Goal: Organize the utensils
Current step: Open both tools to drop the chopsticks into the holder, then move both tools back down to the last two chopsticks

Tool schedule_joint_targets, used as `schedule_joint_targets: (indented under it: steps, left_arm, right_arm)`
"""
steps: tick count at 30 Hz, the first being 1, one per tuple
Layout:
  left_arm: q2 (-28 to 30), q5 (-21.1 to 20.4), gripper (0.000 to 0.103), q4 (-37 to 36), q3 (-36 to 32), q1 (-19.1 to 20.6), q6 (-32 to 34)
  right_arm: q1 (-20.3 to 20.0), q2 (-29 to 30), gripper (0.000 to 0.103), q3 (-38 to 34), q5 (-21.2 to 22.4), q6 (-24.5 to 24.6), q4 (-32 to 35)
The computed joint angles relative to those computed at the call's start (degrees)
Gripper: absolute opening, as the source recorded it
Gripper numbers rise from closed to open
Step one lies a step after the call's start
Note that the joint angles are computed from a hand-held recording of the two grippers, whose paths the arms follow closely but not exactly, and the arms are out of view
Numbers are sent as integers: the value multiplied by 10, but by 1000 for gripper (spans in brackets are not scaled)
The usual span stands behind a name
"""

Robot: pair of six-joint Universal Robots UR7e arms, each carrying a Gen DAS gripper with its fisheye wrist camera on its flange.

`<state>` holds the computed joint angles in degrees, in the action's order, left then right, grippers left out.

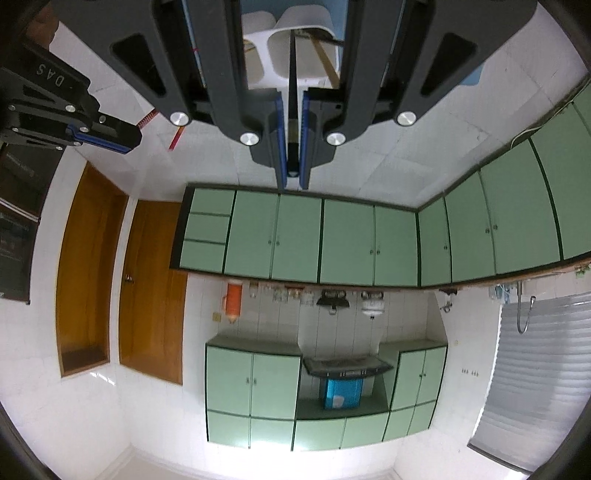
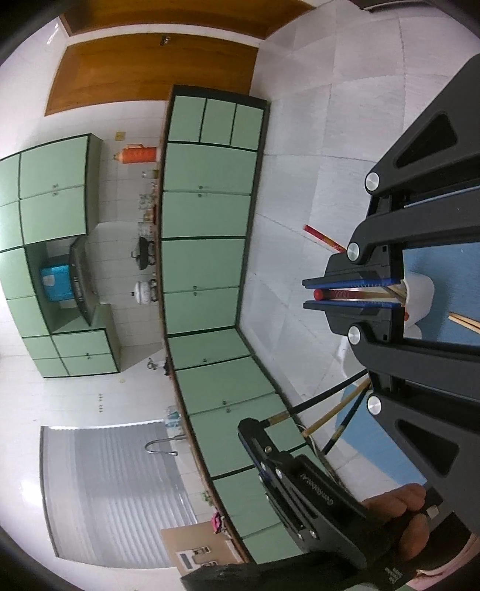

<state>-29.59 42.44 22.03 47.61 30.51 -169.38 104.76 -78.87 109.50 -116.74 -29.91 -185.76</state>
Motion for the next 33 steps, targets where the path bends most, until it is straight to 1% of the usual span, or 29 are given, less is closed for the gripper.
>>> schedule_joint_targets:
  steps: [7, 9, 10, 12, 13, 14, 15, 16, 17, 18, 19, 21, 24, 25, 26, 29, 30, 33]
  left_arm:
    - [11, 6, 7, 58, -16, 12, -33]
    - [7, 10, 15, 62, -10, 13, -38]
    - [5, 10, 17, 60, -8, 13, -37]
    - [-9, 10, 21, 43, 15, 9, -32]
    - [-17, 8, 30, 34, 28, 6, -30]
    - [-25, 6, 35, 22, 41, 4, -28]
    - [-35, 4, 44, 6, 58, 0, -24]
    - [-45, 2, 49, -6, 72, -3, -21]
    - [-55, 2, 51, -16, 88, -7, -20]
    - [-66, 0, 60, -24, 104, -11, -20]
    - [-71, -1, 68, -30, 113, -13, -20]
    - [-91, -6, 72, -51, 146, -21, -22]
    - [-113, -15, 82, -66, 186, -32, -30]
    - [-118, -19, 84, -67, 193, -34, -31]
    - [-126, -25, 87, -70, 208, -39, -34]
    - [-139, -37, 89, -64, 236, -48, -46]
    - [-142, -41, 90, -59, 245, -51, -53]
    - [-148, -48, 93, -41, 263, -58, -78]
  right_arm:
    - [-11, 1, 6, 7, 1, 11, 19]
    - [-12, -5, 9, 15, 2, 13, 14]
    - [-12, -6, 11, 18, 0, 13, 8]
    - [-12, -9, 21, 20, -2, 12, -2]
    - [-11, -13, 24, 26, -3, 11, -12]
    - [-11, -16, 31, 30, -4, 9, -20]
    - [-9, -21, 39, 38, -7, 6, -33]
    - [-8, -26, 44, 44, -8, 4, -42]
    - [-5, -31, 54, 54, -11, 1, -59]
    - [-3, -34, 59, 61, -14, -2, -73]
    - [-1, -38, 62, 69, -16, -5, -86]
    - [3, -49, 69, 85, -21, -10, -104]
    - [5, -68, 74, 112, -24, -8, -122]
    - [6, -76, 76, 123, -26, -7, -125]
    - [6, -80, 80, 129, -28, -8, -129]
    - [12, -90, 87, 151, -47, -14, -151]
    - [12, -95, 91, 161, -50, -11, -154]
    - [12, -108, 96, 185, -53, -2, -159]
